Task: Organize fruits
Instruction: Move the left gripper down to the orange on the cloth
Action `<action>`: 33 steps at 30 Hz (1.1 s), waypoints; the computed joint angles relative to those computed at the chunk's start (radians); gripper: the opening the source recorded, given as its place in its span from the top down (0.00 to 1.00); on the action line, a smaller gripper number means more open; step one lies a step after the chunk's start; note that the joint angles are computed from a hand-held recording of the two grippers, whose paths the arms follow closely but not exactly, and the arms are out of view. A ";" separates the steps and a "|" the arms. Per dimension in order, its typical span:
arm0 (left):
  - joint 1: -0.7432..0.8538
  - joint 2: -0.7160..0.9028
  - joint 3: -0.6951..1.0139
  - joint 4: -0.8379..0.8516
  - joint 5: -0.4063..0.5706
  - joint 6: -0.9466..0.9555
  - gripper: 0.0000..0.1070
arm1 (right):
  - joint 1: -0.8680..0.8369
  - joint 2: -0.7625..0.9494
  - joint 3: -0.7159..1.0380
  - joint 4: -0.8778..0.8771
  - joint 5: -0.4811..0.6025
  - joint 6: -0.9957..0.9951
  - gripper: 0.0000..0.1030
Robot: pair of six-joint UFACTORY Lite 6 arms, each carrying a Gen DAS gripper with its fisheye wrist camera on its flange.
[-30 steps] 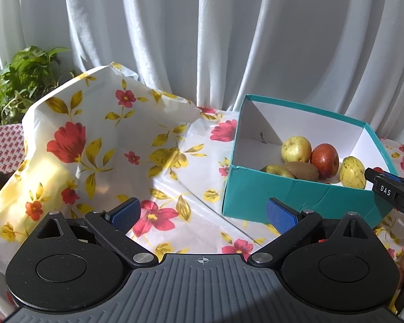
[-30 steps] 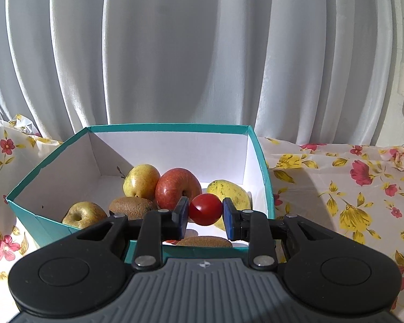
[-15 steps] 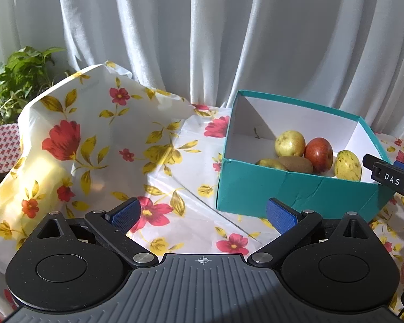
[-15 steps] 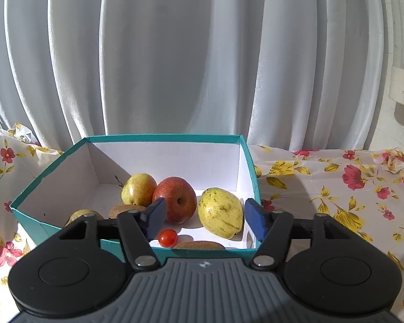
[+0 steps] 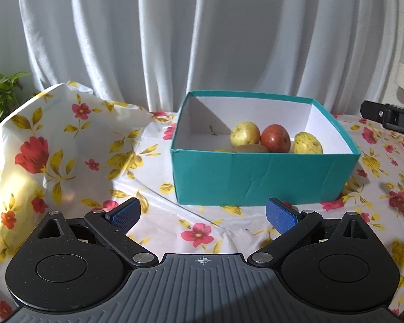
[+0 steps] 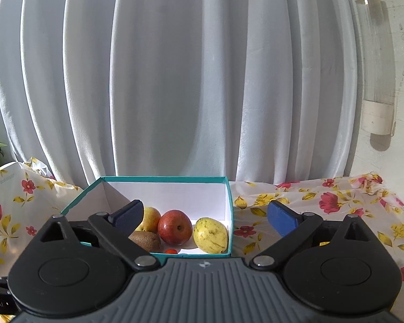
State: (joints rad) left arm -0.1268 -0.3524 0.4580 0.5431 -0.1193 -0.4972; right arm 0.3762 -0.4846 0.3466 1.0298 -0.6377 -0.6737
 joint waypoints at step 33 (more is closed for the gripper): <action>-0.231 0.143 -0.433 -0.320 -0.480 0.498 0.21 | 0.229 -0.420 -0.201 0.545 -0.150 -0.481 0.04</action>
State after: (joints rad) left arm -0.3573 -0.2094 0.0252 0.2226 -0.5989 0.0008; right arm 0.6055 -0.9049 0.1451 1.5753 -0.7877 -1.1545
